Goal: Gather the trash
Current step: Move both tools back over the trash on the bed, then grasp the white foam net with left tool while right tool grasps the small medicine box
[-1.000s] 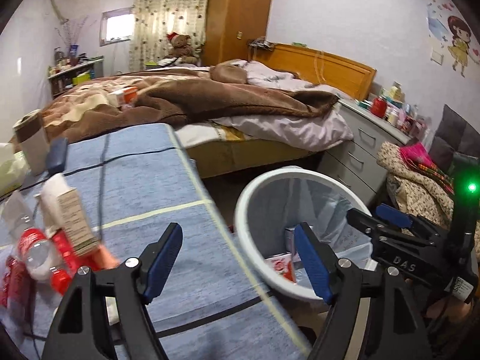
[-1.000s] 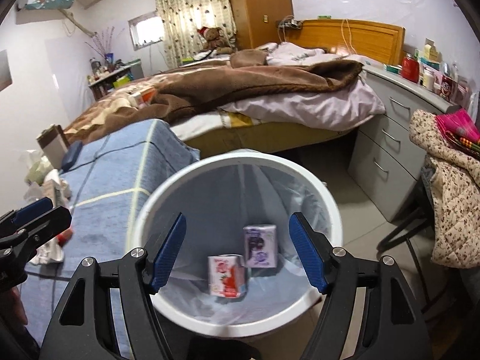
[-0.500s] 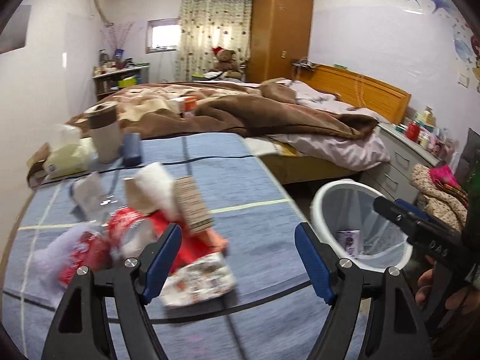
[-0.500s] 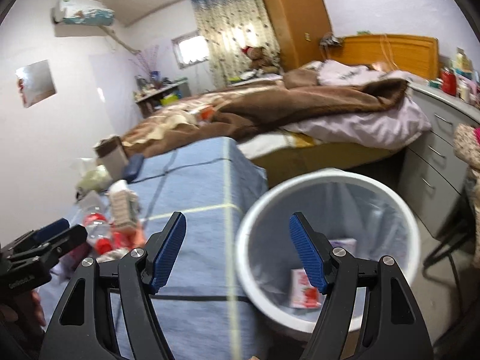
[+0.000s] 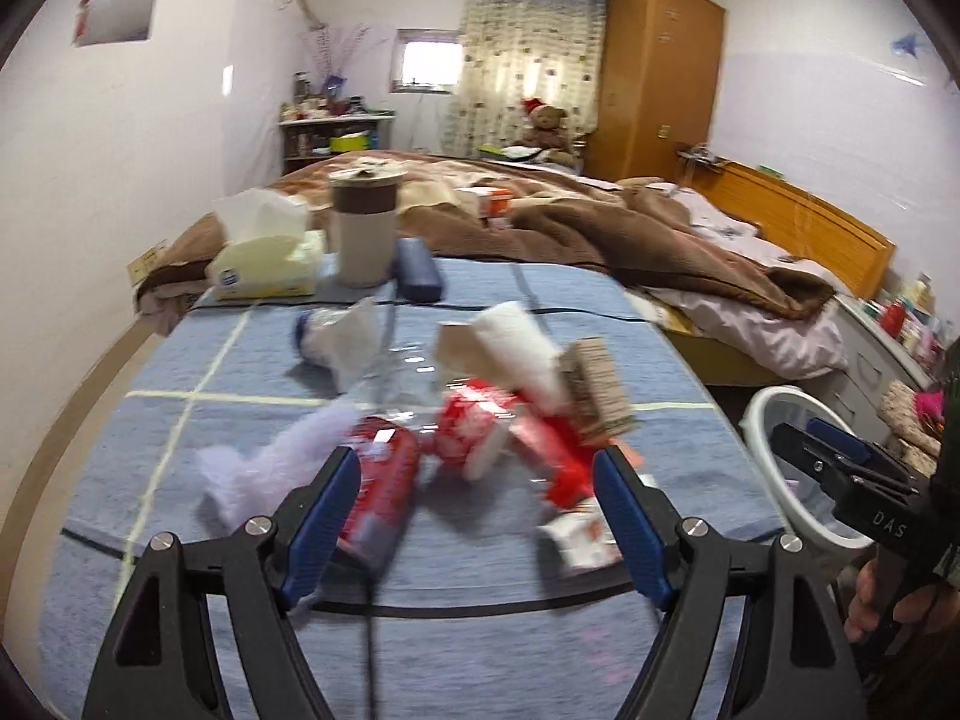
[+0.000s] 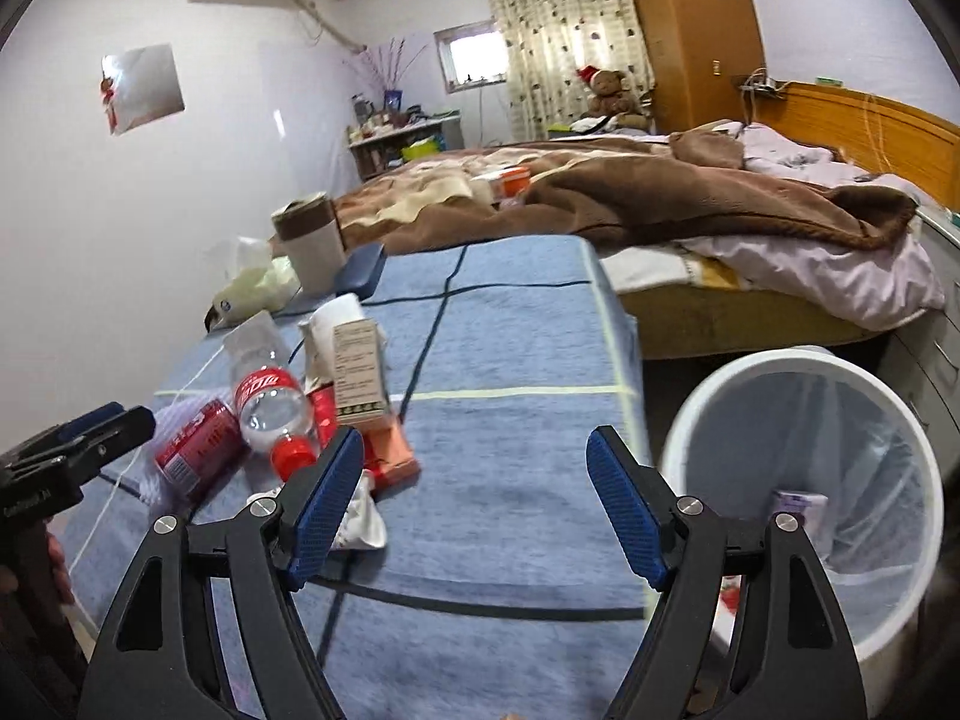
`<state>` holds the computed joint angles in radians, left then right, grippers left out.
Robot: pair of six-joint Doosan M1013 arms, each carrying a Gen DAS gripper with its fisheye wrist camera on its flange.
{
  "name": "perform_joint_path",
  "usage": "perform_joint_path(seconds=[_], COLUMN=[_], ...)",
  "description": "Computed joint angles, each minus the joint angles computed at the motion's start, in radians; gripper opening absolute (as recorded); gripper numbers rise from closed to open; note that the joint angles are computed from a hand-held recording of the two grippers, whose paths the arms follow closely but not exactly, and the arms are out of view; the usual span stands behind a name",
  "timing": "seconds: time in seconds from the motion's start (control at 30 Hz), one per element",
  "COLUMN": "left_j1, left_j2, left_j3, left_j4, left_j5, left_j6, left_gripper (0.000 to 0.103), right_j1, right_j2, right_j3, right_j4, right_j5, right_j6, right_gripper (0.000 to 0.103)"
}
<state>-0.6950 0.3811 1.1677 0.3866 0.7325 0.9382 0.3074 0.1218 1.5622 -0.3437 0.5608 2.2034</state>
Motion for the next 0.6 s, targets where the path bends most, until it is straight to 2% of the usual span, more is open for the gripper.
perform_joint_path(seconds=[0.33,0.53,0.6], left_j1=[0.049,0.076,0.085], left_j2=[0.003,0.026,0.040], left_j3=[0.006,-0.015,-0.033], left_j4=[0.023,0.002,-0.025], left_j5=[0.068,0.105,0.127], left_j6=[-0.024,0.011,0.048], left_gripper=[0.082,0.082,0.081], right_j1=[0.017,0.022,0.019], right_j2=[0.054,0.093,0.103], right_j3=[-0.067,-0.114,-0.126], right_j4=[0.046,0.069,0.108], right_j5=[0.020,0.042,0.053], right_j6=[-0.092,-0.146,-0.176], right_gripper=[0.076,0.069,0.062])
